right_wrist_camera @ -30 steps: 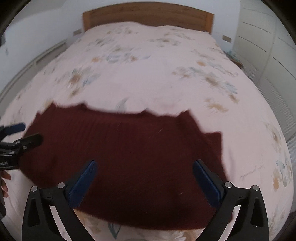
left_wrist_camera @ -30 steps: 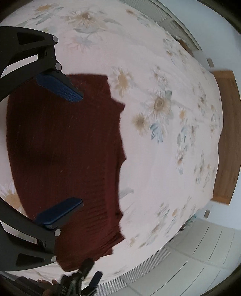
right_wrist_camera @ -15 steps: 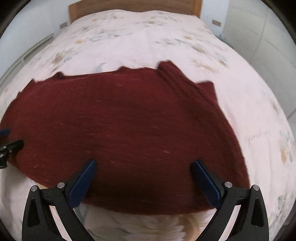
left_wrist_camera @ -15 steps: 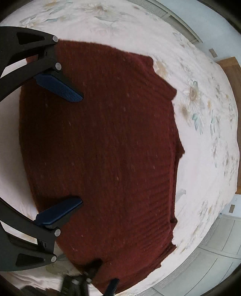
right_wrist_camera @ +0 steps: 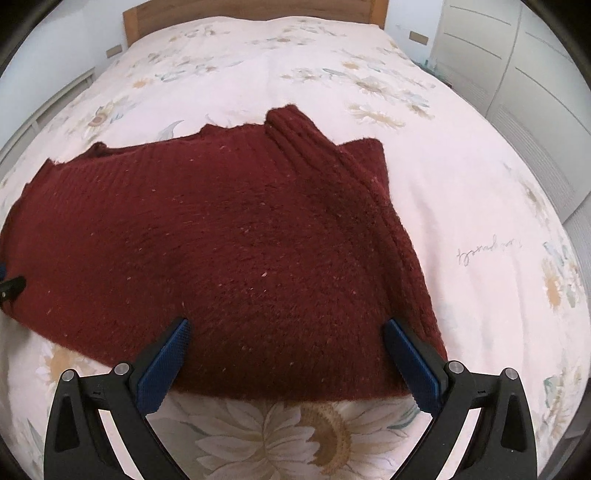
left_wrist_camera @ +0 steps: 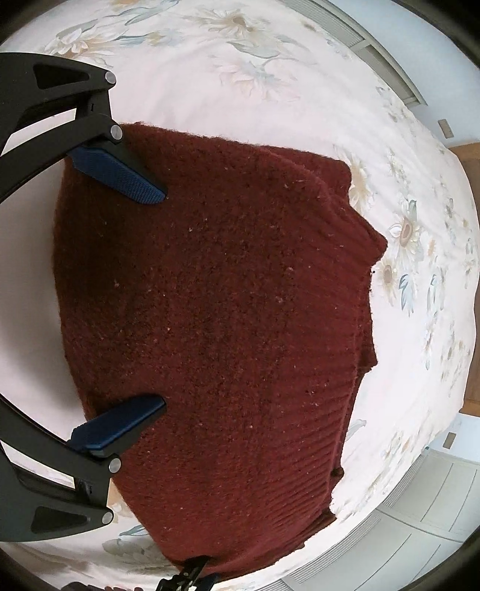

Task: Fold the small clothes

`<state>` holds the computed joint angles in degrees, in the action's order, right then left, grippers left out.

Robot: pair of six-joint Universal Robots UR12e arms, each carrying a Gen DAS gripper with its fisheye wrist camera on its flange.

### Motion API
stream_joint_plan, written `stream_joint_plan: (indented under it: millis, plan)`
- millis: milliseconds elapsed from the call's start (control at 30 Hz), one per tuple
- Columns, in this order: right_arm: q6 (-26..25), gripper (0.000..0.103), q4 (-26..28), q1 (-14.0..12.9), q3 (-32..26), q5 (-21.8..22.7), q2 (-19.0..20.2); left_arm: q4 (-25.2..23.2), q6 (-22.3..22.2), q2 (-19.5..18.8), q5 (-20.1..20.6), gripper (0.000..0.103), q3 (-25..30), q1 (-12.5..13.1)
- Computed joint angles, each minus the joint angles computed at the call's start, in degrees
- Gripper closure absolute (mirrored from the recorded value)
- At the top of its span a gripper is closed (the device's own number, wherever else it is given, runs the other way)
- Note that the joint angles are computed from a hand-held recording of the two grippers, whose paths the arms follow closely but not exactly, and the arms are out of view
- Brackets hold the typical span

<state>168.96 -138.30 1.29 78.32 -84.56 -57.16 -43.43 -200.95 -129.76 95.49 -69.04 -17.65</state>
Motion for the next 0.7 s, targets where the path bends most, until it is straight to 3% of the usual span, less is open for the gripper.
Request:
stream_joint_plan:
  millis: [233,367,500,700]
  plan:
    - [-0.1,0.000,-3.3,-0.1,2.0,1.7,-3.0,-4.8,1.7,1.0,-2.7,0.001,1.0,0.4]
    - [-0.8,0.000,-4.4,-0.1,2.6,2.8,-4.5,-3.2,2.2,2.7,-3.5,0.001,0.0,0.6]
    - [-0.5,0.000,-4.8,-0.1,2.8,4.0,-5.3,-1.2,0.7,4.4,-5.8,0.001,-1.5,2.0]
    - [-0.4,0.000,-4.3,-0.1,4.6,3.3,-6.4,-1.5,-4.4,5.4,-5.9,0.001,-3.0,4.3]
